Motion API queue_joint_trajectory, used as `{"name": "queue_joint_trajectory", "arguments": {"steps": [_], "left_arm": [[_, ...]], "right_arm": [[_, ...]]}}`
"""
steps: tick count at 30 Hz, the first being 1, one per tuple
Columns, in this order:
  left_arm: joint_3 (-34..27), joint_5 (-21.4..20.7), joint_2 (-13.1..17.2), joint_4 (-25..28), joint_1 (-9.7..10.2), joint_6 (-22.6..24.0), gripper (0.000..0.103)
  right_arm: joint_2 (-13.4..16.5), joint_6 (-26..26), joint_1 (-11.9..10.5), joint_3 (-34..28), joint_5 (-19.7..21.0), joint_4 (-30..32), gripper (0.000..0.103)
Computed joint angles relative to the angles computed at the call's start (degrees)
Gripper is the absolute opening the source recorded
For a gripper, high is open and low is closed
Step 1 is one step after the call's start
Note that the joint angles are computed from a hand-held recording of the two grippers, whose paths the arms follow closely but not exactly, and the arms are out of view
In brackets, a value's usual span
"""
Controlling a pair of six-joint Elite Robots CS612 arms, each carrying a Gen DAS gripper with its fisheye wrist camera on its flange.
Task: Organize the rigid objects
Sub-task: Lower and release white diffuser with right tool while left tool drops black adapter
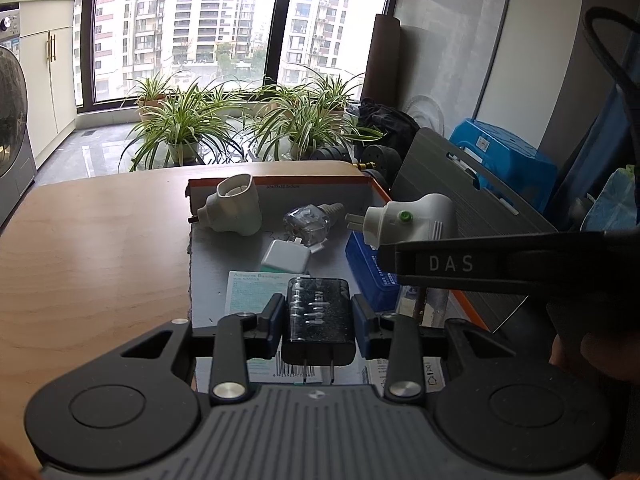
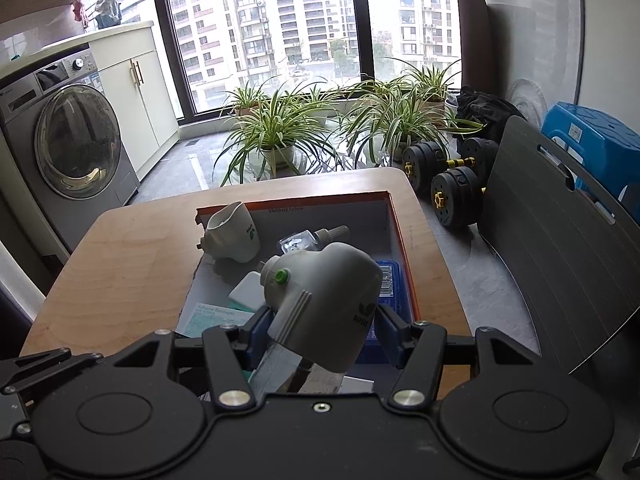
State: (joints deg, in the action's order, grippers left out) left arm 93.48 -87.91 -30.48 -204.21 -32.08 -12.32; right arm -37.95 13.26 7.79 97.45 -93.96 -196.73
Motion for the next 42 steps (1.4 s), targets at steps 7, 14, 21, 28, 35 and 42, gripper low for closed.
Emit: {"name": "queue_joint_trajectory", "arguments": {"steps": [7,14,21,28,35,42], "left_arm": [[-0.35,-0.28,0.17,0.45,0.10,0.09,0.036],[-0.66,-0.65,0.46,0.61,0.12,0.27,0.036],[-0.92,-0.95,0.60,1.22,0.14,0.35,0.036],[-1.23,-1.18,0.70,1.68,0.11,0.31,0.036],[-1.56,-2.16,0.79,1.83,-0.08,0.35,0.036],[-0.92,-2.30,0.28,2.00,-0.51,0.65,0.045]], "right_arm": [[0.26,-0.26,0.07,-0.57,0.14,0.69,0.067],[0.58,-0.58,0.00,-1.38,0.47,1.81,0.067],[1.10,-0.03,-0.20,-2.23,1.20,2.66,0.067],[1.06,0.73,-0.45,-1.84,0.06,-1.49,0.071],[-0.70,2.12,-0.35,1.96,-3.79,-7.25,0.076],[-2.56,2.79,-0.09,5.72,-4.97,-10.90,0.078]]}}
